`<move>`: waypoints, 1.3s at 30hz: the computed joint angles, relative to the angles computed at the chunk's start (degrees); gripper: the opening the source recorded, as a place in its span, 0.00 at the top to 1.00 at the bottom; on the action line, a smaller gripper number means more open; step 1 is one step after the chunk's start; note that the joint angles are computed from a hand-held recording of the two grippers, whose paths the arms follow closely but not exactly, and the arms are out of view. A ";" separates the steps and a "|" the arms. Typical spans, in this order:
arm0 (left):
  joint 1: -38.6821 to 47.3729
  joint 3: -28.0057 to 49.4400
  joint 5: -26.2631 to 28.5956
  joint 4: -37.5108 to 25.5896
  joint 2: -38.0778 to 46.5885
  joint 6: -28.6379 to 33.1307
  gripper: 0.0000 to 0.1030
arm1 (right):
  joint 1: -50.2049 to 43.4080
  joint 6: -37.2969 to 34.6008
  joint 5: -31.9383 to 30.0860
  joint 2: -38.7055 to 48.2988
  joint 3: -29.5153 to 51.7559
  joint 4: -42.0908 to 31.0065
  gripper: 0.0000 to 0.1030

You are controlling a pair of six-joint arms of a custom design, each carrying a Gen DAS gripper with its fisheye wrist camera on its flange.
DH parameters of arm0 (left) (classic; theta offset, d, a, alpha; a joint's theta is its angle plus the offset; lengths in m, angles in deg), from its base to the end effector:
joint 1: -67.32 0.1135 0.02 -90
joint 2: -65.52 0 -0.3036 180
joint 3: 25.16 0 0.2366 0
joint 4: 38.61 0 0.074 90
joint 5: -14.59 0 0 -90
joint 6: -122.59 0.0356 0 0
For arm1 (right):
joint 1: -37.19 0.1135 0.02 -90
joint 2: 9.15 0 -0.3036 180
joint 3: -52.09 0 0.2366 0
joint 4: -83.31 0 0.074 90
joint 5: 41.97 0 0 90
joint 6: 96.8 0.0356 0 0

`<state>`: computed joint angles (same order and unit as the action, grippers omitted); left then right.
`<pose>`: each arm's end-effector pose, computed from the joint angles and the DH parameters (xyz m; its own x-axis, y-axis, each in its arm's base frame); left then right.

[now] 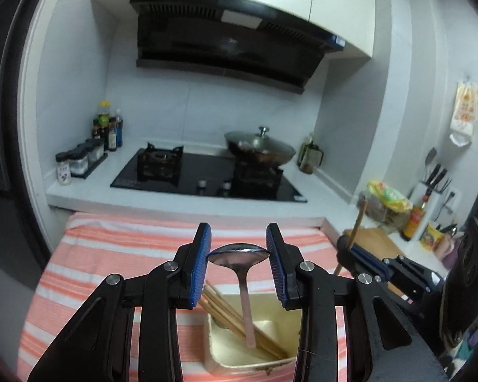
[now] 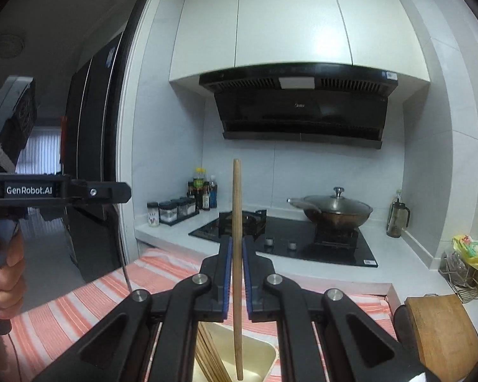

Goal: Organize utensils

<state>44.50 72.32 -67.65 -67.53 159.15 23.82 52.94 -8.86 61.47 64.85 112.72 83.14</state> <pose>0.3431 -0.1496 0.3861 -0.4618 0.0304 -0.8865 0.4317 0.8808 -0.1946 0.2641 0.0659 0.3252 -0.2235 -0.0994 -0.9696 -0.0546 0.9945 -0.0893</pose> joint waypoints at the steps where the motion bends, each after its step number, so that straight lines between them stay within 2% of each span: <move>1: -0.30 0.70 -0.47 -0.56 2.63 0.02 0.65 | -1.52 0.30 -2.40 3.47 0.78 -0.70 0.93; 5: -0.70 2.96 -0.86 -3.33 11.53 -0.23 0.65 | -5.68 2.99 -9.35 13.93 3.66 -5.91 0.93; 9: -0.78 2.98 0.80 -7.06 15.04 1.34 0.64 | -8.01 7.59 -13.92 18.51 5.00 -10.08 0.90; 10: -0.95 2.21 0.64 -7.18 14.66 2.06 0.58 | -8.32 9.00 -14.59 18.63 5.49 -11.61 0.90; 11: -0.96 0.32 0.60 -6.75 13.18 3.00 0.42 | -8.44 10.21 -14.85 18.22 5.19 -12.28 0.89; 12: -0.98 -2.31 0.48 -5.63 11.03 3.85 0.33 | -8.70 11.20 -14.98 16.92 4.74 -13.07 0.80; 13: -0.79 -5.63 0.33 -4.07 8.12 4.70 0.18 | -8.91 12.11 -14.56 15.28 3.81 -13.34 0.74; 14: -0.62 -9.55 0.14 -1.90 5.05 5.47 0.09 | -8.87 13.35 -13.76 13.14 2.18 -13.11 0.54; 15: -0.46 -14.03 -0.42 0.39 1.16 5.99 0.06 | -9.01 14.58 -13.37 9.78 0.18 -13.25 0.41; 17: -0.79 -22.66 -3.20 4.82 -6.19 5.59 0.00 | -8.77 16.02 -12.01 4.15 -3.31 -14.36 0.39; 19: -1.57 -32.34 -5.36 10.13 -14.19 2.83 0.00 | -7.15 16.64 -9.46 -2.00 -6.11 -17.20 0.34; 20: -2.72 -35.42 -7.16 9.56 -17.35 2.29 0.00 | -5.62 17.10 -7.45 -5.14 -7.49 -19.08 0.25; 21: -4.46 -36.72 -9.60 6.98 -19.34 2.54 0.00 | -3.03 18.32 -4.24 -8.69 -9.33 -21.01 0.20; 24: -11.09 -40.60 -20.17 3.60 -26.15 0.09 0.00 | 6.32 23.96 5.72 -17.73 -12.83 -26.68 0.17; 27: -16.26 -40.77 -27.69 -1.91 -32.01 -4.04 0.00 | 22.46 35.30 21.79 -23.14 -12.47 -37.10 0.15; 30: -20.83 -38.94 -34.23 -7.10 -35.95 -6.85 0.00 | 38.19 49.85 34.86 -22.99 -8.12 -51.67 0.15; 33: -26.71 -38.27 -42.48 -11.17 -38.89 -10.45 0.00 | 50.32 63.34 42.50 -21.08 -3.90 -64.77 0.15; 34: -28.85 -37.78 -44.76 -13.03 -39.37 -11.82 0.00 | 53.32 68.51 43.90 -19.37 -2.34 -69.49 0.15; 36: -31.27 -36.90 -45.95 -16.04 -40.00 -13.43 0.00 | 56.64 77.14 45.09 -15.64 0.06 -77.16 0.15; 39: -33.65 -34.66 -46.76 -21.84 -39.67 -16.14 0.00 | 60.37 86.21 45.51 -12.64 1.86 -83.75 0.15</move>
